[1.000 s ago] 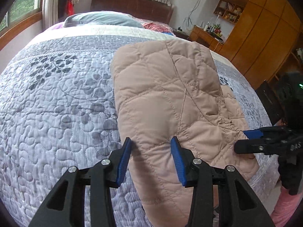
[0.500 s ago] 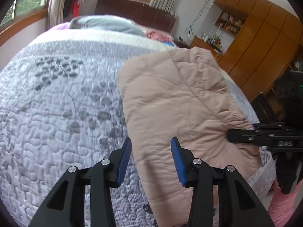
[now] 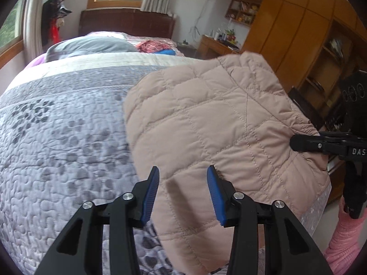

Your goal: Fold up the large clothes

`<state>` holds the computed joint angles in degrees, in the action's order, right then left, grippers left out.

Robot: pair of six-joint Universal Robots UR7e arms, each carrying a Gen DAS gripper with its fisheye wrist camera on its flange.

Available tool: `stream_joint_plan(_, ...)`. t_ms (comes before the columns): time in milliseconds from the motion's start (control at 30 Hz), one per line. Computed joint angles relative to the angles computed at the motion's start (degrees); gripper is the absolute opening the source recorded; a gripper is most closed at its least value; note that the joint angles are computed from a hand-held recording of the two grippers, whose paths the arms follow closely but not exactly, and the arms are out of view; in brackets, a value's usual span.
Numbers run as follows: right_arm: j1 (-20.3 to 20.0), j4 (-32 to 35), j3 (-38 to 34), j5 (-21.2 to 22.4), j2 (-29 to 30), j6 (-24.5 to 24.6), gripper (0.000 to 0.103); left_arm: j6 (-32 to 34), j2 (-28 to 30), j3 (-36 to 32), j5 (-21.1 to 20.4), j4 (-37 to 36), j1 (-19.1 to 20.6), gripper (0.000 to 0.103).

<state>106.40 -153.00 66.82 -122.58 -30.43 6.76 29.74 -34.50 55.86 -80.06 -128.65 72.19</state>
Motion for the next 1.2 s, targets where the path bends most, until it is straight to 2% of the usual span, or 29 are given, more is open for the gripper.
stream_joint_plan(233,-3.28,-5.49,7.00,4.92,-2.62,1.80,0.023,0.42,0.82,1.08,1.71,0.16,-0.51,0.043)
stream_joint_plan(500,-5.11,-8.40,10.68,7.25,-3.54,3.07,0.024,1.13,0.30,3.26,2.76,-1.64,-0.92,0.043)
stream_joint_plan(933,-6.37,-11.41,12.56,9.31,-3.37,3.90,0.025,1.20,-0.12,4.27,3.12,-2.31,-1.07,0.043)
stream_joint_plan(1200,-5.20,-10.89,9.85,9.51,-1.90,0.48,0.025,0.35,-0.84,4.77,2.56,-3.50,-1.08,0.043)
